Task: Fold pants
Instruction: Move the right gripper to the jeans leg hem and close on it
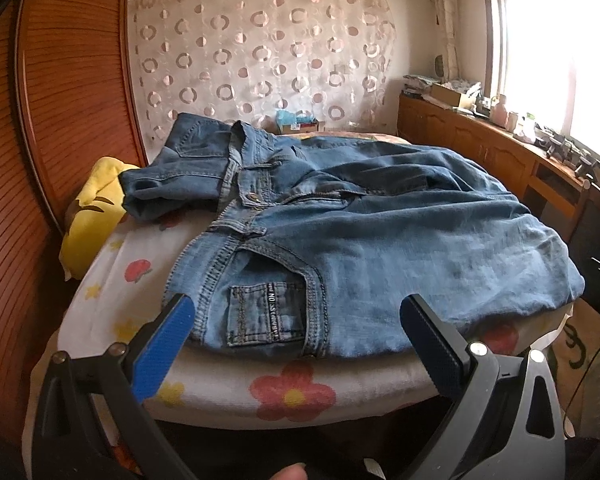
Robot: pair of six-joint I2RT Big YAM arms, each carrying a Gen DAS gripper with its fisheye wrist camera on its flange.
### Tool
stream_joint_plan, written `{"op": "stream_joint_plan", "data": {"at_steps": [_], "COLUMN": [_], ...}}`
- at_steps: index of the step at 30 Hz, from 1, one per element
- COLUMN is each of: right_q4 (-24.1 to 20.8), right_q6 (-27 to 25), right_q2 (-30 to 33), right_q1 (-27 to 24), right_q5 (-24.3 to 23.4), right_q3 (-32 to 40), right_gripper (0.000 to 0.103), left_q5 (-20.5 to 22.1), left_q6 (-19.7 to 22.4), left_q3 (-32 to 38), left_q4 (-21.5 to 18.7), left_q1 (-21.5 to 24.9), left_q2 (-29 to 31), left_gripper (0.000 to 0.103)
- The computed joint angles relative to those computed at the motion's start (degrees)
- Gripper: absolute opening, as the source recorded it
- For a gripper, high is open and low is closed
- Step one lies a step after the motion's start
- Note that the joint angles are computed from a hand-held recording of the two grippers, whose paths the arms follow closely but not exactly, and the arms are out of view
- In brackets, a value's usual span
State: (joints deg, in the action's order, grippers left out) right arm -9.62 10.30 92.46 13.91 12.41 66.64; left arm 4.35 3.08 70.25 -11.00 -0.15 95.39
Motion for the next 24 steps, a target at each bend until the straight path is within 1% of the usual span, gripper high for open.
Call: {"op": "stream_joint_plan", "data": {"at_steps": [3,7,10,14,16,18,19,20,24], "right_q4": [-0.7,-1.4,-2.0,-2.9,-3.4,-4.2,-4.6,-4.9,-6.1], "right_q6": [0.3,0.7,1.2,0.4,0.4,0.9,1.2,1.4,2.9], "right_q2": [0.0,0.0,-0.1,0.0,0.1,0.6,0.8,1.0,1.6], "right_q1": [-1.1,-2.4,-3.1,-4.1,-4.7,-5.5,-5.9,-6.0,-7.1], "right_q5": [-0.9,-2.6,-3.6,-5.4,-6.7,-8.5,-9.4,-10.0,-13.6], "right_q3": [-0.4,-1.3,-1.9,-2.3,-2.3,-2.1,-2.0,-1.9,-1.5], "right_gripper": [0.094,0.092,0.091,0.091,0.089,0.08,0.078,0.074,0.067], "left_q5": [0.0,1.1,0.9,1.1,1.0,0.9,1.0,1.1,1.2], "left_q6": [0.6,2.2,3.4,3.7,3.6,3.6,3.6,3.6,3.0], "left_q3": [0.9,2.9,4.3,5.5,5.5,5.5,5.5,5.4,5.3], "left_q4": [-0.4,-2.1,-3.3,-4.7,-4.9,-5.2,-5.2,-5.3,-5.2], "left_q1": [-0.4,-1.1,-1.8,-2.2,-2.3,-2.3,-2.3,-2.2,-1.5], "left_q2": [0.9,2.5,3.7,4.8,5.1,5.2,5.2,5.2,5.1], "left_gripper": [0.103,0.103,0.103,0.103,0.103,0.103,0.103,0.103,0.103]}}
